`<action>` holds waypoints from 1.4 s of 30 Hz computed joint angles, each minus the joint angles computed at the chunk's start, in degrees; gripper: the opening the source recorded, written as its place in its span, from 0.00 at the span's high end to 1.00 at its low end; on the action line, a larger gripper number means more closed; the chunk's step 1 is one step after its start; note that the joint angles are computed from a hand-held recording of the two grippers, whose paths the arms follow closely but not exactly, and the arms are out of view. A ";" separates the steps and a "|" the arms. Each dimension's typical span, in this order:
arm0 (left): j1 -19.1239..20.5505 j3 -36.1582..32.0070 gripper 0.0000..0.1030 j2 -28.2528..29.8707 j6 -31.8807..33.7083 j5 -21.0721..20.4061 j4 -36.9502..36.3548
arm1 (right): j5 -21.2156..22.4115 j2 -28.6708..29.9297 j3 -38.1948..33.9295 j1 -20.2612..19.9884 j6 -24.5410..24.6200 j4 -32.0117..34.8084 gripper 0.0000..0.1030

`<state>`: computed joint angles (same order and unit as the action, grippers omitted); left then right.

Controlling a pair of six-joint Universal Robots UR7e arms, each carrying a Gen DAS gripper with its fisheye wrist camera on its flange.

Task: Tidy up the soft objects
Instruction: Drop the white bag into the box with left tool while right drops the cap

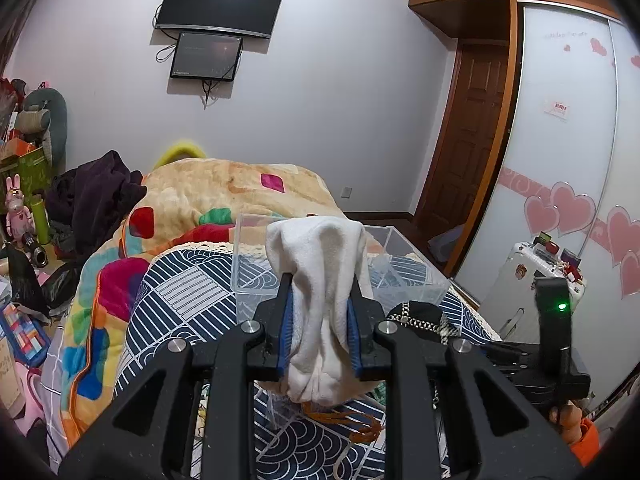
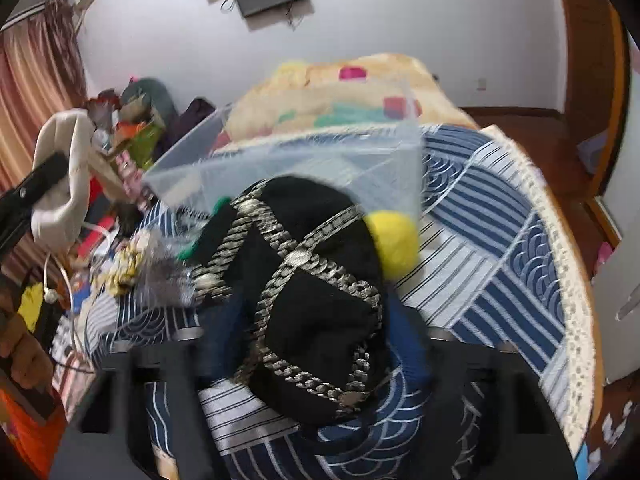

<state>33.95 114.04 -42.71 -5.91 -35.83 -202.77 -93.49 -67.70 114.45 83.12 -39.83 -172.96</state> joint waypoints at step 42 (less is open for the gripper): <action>13.70 -31.73 0.78 10.13 -2.08 -5.64 41.31 | -10.63 11.45 -16.01 8.82 -3.18 -2.56 0.84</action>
